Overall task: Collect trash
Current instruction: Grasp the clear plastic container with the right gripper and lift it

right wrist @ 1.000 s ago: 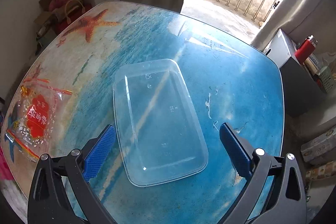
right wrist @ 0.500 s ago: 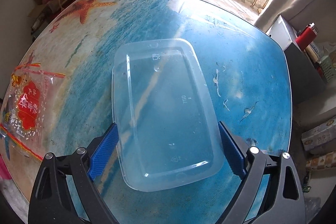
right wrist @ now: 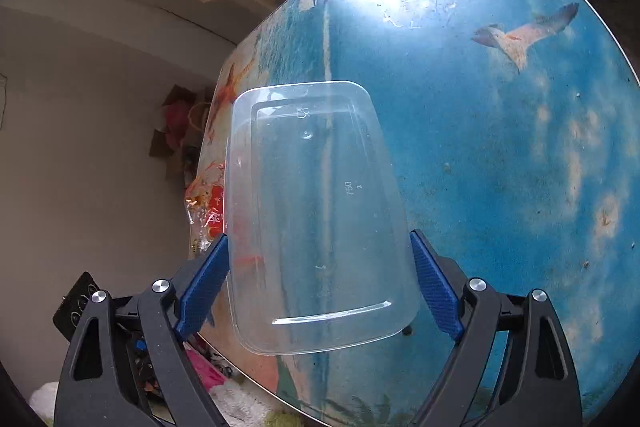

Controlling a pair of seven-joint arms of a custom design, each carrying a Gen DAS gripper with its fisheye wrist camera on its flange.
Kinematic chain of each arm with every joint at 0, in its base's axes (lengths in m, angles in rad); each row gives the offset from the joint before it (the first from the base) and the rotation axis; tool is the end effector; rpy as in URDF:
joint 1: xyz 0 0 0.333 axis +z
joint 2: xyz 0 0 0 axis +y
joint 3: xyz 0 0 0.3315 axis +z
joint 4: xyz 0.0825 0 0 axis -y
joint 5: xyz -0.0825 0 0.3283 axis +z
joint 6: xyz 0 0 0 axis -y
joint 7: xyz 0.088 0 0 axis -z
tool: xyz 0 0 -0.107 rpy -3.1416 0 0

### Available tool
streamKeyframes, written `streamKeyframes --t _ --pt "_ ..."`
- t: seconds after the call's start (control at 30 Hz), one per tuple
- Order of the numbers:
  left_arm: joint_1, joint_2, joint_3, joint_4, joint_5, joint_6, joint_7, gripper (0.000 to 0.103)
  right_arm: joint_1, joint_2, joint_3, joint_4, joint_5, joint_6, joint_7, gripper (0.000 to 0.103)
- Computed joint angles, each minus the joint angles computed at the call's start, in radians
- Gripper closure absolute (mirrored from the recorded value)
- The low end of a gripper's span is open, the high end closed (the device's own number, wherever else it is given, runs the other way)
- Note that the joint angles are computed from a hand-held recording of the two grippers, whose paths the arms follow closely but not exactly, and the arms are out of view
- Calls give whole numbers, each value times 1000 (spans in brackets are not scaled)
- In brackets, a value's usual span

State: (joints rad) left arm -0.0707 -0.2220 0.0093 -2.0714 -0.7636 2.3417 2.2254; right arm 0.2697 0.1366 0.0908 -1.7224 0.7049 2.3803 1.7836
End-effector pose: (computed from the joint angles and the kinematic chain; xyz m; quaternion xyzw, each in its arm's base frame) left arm 0.4736 -0.0393 0.6150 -0.5429 0.7414 -0.3916 0.0476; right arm 0.5559 0.2127 0.5897 -0.5665 0.7286 0.1482 0.3553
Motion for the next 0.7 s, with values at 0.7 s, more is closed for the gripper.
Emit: streamKeyframes --t 0.7 --pt "-37 54 -17 34 -158 -110 55 17 63 -206 -42 -345 710 236 -344 14"
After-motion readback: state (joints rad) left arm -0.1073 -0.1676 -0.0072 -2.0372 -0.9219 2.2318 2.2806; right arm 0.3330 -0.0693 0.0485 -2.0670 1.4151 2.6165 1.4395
